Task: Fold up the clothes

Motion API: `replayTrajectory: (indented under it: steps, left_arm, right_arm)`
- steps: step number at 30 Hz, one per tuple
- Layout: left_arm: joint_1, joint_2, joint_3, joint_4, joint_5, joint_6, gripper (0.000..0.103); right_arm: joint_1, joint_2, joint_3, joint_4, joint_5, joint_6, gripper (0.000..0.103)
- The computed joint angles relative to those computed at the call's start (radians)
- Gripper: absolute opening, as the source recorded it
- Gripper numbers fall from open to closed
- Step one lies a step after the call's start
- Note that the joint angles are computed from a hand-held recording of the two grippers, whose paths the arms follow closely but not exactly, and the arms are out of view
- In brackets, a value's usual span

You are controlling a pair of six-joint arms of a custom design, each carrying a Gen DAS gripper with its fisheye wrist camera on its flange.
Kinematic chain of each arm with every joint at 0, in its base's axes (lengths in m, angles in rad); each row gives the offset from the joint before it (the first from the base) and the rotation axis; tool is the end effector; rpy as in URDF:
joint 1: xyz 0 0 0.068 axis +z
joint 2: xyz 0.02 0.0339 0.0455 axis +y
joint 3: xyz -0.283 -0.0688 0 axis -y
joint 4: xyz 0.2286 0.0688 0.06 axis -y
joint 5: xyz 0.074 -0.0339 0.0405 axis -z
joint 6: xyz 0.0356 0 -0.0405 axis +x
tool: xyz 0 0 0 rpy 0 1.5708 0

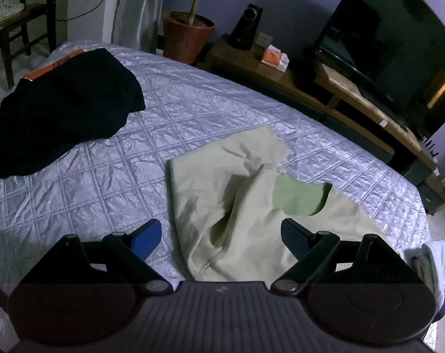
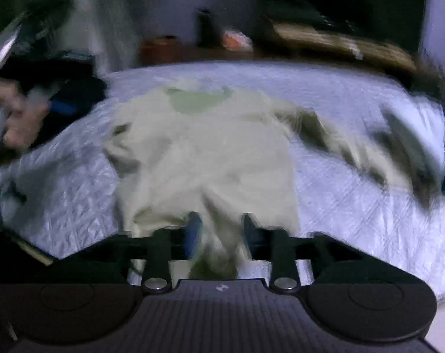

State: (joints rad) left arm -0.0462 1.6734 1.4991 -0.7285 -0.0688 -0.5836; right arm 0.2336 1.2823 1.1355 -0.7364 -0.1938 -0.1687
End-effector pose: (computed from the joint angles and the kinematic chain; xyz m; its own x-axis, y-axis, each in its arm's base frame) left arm 0.3521 -0.0138 0.3285 -0.6564 -0.5200 -0.5466 -0.4292 0.8532 -0.2963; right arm 0.2353 0.0630 0.3265 -0.6830 -0.3319 -0.6507 -0.4674 0.8831 0.0402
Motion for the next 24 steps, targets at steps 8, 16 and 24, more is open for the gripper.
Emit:
replayTrajectory:
  steps: [8,16,24]
  left_arm:
    - [0.012,-0.012,-0.012,0.000,0.017,0.018,0.086]
    - [0.026,-0.029,-0.019,0.007,0.030,0.029,0.087]
    - [0.021,-0.028,-0.025,0.006,0.026,0.035,0.087]
  right_arm:
    - [0.219,0.162,-0.082,0.096,0.096,-0.133,0.060]
    - [0.236,0.137,-0.083,-0.026,-0.114,-0.108,0.003]
    - [0.236,0.058,-0.095,0.016,-0.118,-0.095,0.057]
